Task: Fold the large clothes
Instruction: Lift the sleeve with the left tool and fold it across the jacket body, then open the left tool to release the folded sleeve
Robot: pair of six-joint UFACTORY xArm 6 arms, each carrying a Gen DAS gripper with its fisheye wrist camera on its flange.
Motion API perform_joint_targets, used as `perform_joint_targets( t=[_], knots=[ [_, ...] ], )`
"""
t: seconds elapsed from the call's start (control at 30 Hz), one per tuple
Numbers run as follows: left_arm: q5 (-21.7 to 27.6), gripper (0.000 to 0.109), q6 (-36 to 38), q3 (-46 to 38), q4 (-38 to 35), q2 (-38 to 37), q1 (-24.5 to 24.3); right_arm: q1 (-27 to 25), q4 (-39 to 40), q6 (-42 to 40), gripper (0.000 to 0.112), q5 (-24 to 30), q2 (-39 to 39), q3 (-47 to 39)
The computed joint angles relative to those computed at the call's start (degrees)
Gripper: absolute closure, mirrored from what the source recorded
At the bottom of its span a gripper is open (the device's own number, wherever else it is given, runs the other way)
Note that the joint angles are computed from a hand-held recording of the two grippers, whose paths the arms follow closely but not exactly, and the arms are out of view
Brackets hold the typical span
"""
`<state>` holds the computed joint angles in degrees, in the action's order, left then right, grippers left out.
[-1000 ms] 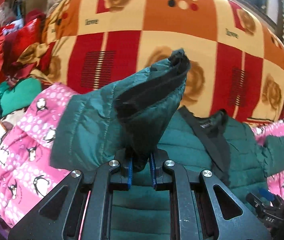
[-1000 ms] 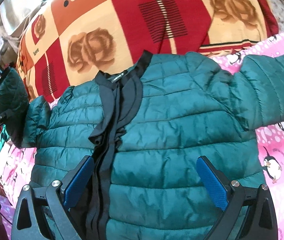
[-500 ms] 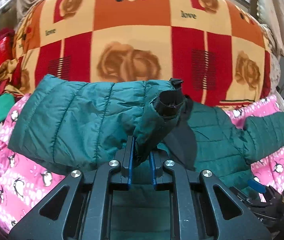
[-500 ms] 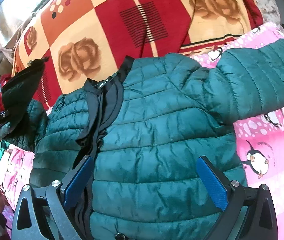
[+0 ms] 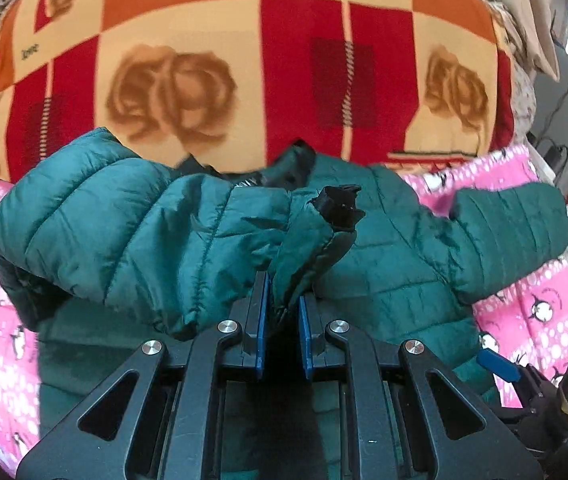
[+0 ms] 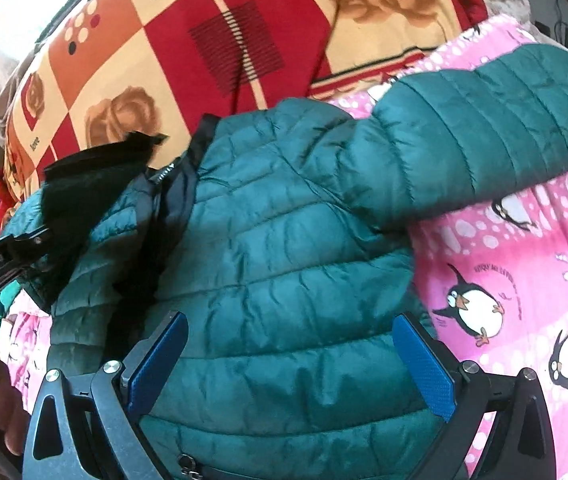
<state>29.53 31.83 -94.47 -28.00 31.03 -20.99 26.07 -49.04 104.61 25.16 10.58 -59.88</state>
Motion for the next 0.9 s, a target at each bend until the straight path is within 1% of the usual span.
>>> perform_joint_targets(
  t=[0.13,0.27,0.37,0.43,0.47,0.5,0.57,0.63,0.7,0.8,0.9],
  knots=[
    [1.08,0.096,-0.96,-0.63,1.17,1.44,-1.00,-0.53,0.21,0.73,0.010,-1.21,-0.76,1.63],
    [3.25,0.096,-1.20,-0.94,1.30,2.38,-1.26,-0.99,-0.27,2.87,0.010,-2.00,-2.31,3.50],
    [6.11,0.096,-0.95,-1.51,0.20,2.76,-0.90,-1.19,-0.45,4.04,0.010,-2.32,-3.22,4.42],
    [8.48,0.092,-0.78,-2.02,-0.43,2.76,-0.48,-1.06,-0.05,3.91,0.010,-2.00,-3.54,4.56],
    [10.39,0.085,-0.46,-2.46,-1.01,2.65,-0.13,-0.93,0.42,3.59,0.010,-1.71,-3.66,4.51],
    [11.58,0.072,-0.23,-2.67,-1.37,2.49,0.10,-0.90,0.62,3.47,0.010,-1.65,-3.86,4.61],
    [12.98,0.057,1.24,-1.77,-2.84,1.05,0.79,-0.82,1.11,3.21,0.010,-1.80,-4.00,4.52],
    [11.88,0.052,3.76,0.58,-4.42,-1.42,1.57,-0.74,1.20,3.13,0.010,-2.02,-3.90,4.02],
    [11.05,0.044,5.95,2.33,-5.34,-3.81,2.95,-0.47,1.24,2.51,0.010,-1.58,-3.41,2.72],
    [8.62,0.041,8.10,3.76,-5.54,-5.99,5.54,-0.30,1.99,0.53,0.010,-2.25,-1.71,0.16],
    [4.18,0.040,7.84,4.40,-3.42,-6.60,8.26,-0.34,5.81,-5.71,0.010,-3.21,1.81,-4.18]
  ],
)
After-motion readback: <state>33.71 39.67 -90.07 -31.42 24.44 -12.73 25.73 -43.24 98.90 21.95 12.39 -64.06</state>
